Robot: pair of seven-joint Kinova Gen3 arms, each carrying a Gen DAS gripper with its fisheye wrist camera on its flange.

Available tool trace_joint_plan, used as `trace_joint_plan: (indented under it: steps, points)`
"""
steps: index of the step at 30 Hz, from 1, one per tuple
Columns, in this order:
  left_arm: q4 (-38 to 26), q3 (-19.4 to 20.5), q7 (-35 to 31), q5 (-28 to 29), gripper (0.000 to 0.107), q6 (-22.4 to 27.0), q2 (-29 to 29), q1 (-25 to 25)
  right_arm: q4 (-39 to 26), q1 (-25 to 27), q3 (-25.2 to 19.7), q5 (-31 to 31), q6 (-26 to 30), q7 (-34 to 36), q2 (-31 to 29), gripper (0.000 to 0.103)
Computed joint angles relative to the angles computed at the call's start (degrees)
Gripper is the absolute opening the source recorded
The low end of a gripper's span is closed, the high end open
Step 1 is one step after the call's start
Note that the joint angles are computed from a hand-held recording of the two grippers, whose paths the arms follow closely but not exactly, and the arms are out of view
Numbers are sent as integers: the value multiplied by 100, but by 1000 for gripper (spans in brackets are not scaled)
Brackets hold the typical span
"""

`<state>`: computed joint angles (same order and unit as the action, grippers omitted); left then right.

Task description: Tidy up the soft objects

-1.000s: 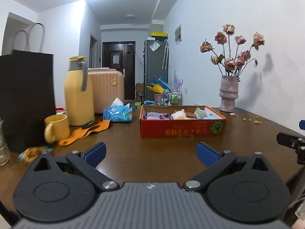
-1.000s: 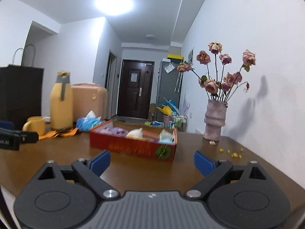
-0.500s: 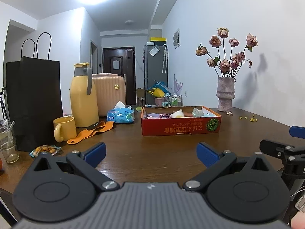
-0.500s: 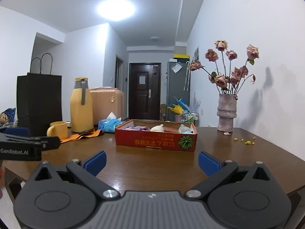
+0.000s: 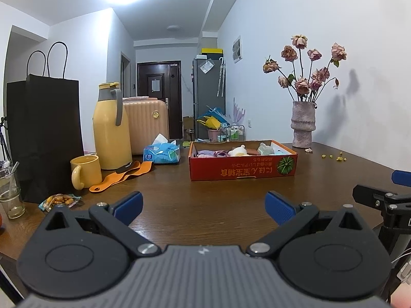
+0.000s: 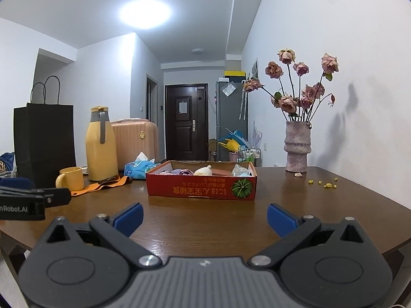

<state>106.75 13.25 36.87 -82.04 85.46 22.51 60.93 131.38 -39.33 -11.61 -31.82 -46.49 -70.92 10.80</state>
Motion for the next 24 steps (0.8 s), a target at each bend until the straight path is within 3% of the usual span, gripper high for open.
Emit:
trace_joint_plan:
  steps: [24]
  points:
    - [-14, -12, 0, 25, 103, -13, -3, -27, 51, 63, 1, 106, -145, -235, 29, 103]
